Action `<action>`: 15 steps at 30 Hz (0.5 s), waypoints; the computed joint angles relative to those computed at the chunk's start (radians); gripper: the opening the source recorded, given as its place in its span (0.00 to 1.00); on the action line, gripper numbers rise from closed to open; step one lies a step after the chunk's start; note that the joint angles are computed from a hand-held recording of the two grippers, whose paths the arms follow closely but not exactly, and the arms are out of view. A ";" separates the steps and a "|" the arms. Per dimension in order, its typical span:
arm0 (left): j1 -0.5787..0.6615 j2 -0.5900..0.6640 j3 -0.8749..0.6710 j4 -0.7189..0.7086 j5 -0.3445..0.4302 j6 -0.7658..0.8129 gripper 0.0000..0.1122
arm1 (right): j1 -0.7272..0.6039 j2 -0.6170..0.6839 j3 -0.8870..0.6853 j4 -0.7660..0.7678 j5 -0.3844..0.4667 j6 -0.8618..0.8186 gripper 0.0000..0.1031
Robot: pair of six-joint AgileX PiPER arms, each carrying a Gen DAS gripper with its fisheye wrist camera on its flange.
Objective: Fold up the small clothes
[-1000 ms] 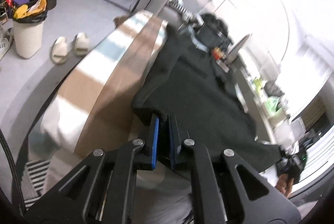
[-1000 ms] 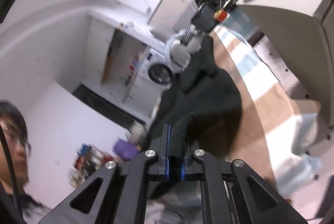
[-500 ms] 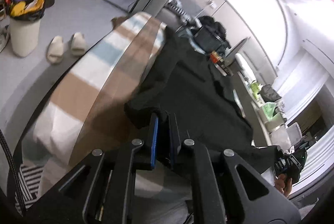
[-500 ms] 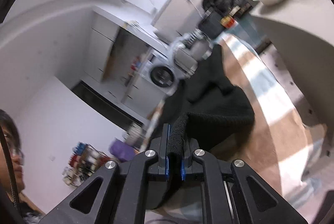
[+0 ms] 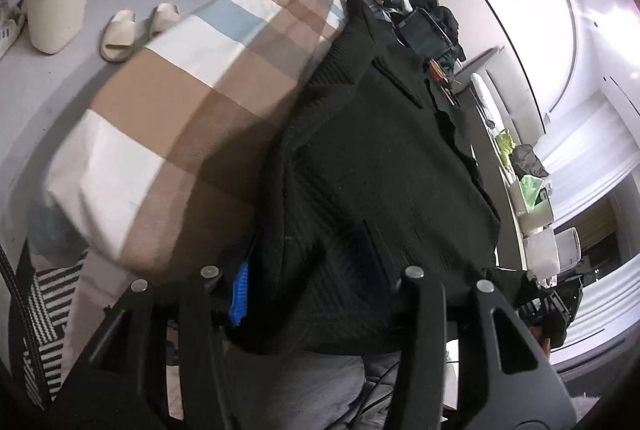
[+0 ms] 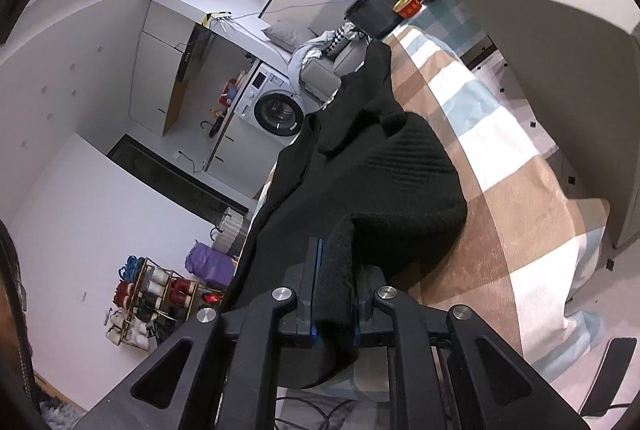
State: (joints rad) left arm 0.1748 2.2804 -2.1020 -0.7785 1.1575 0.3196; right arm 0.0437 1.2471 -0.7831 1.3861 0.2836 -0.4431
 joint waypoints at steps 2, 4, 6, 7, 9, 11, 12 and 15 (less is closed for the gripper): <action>-0.020 0.004 -0.013 0.027 -0.013 -0.005 0.38 | 0.000 0.017 -0.013 -0.075 0.014 0.073 0.22; -0.039 0.008 -0.033 0.055 -0.019 -0.006 0.38 | 0.006 0.028 -0.024 -0.182 0.023 0.174 0.31; -0.054 0.019 -0.058 0.085 -0.023 -0.011 0.34 | 0.015 0.030 -0.029 -0.264 0.022 0.255 0.44; -0.058 0.024 -0.070 0.097 -0.020 -0.016 0.33 | 0.018 0.032 -0.031 -0.273 0.020 0.262 0.44; -0.065 0.039 -0.096 0.109 -0.018 -0.030 0.22 | 0.023 0.048 -0.043 -0.338 0.020 0.320 0.44; -0.065 0.050 -0.114 0.104 -0.011 -0.031 0.13 | 0.032 0.059 -0.053 -0.390 0.021 0.367 0.44; -0.065 0.052 -0.118 0.099 -0.020 -0.029 0.08 | 0.038 0.071 -0.062 -0.419 0.015 0.390 0.44; -0.050 0.049 -0.105 0.025 -0.033 0.004 0.05 | 0.072 0.106 -0.092 -0.579 -0.015 0.529 0.19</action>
